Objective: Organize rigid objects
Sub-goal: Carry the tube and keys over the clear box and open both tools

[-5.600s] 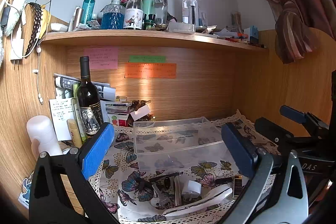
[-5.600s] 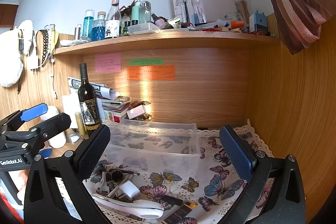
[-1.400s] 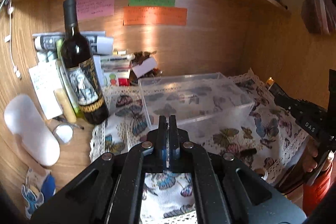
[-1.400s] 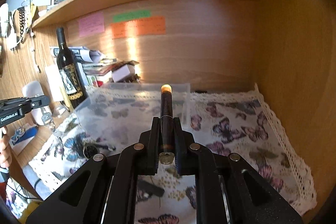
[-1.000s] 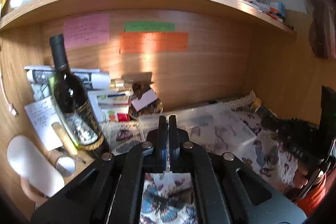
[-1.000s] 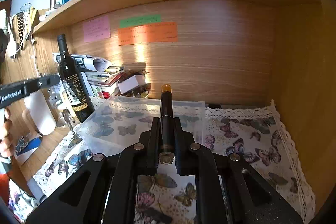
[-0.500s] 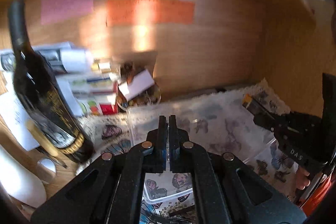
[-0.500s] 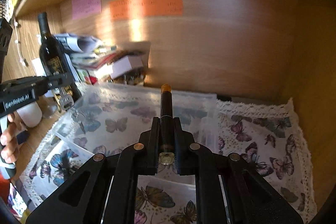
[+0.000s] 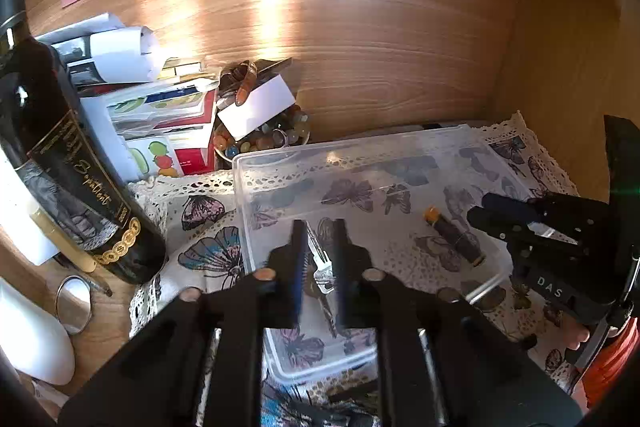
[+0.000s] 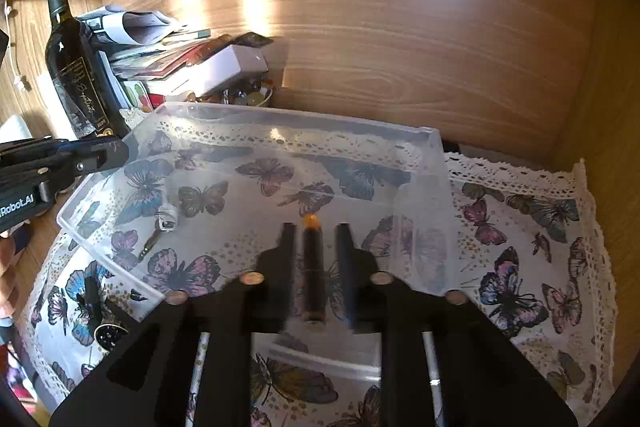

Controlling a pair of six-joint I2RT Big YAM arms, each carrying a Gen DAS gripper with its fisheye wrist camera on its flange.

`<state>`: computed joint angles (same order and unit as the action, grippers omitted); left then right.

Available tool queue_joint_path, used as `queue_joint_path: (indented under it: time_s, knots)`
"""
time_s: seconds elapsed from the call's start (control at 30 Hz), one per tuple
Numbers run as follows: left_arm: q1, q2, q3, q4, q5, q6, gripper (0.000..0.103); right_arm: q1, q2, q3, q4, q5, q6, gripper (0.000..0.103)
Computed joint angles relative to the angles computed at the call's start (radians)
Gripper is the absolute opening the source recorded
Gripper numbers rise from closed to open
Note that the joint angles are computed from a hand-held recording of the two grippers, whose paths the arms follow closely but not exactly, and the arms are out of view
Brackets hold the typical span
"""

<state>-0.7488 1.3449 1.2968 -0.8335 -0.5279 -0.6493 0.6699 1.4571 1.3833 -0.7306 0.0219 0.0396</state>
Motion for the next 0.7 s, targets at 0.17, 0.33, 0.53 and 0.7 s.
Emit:
queue_joint_path:
  time_s: [0.17, 0.33, 0.53, 0.7]
  knots:
    - [-0.042, -0.036, -0.014, -0.014, -0.069, -0.019, 0.04, 0.015, -0.071, -0.039, 0.033, 0.015, -0.016, 0.04]
    - [-0.096, -0.083, -0.032, -0.044, -0.161, -0.052, 0.068, 0.032, -0.136, -0.075, 0.058, 0.008, -0.014, 0.052]
    - [-0.168, -0.12, -0.056, -0.113, -0.242, -0.126, 0.092, 0.048, -0.209, -0.131, 0.081, -0.01, -0.014, 0.066]
    - [-0.224, -0.132, -0.09, -0.173, -0.295, -0.198, 0.099, 0.058, -0.245, -0.171, 0.061, -0.038, 0.017, 0.066]
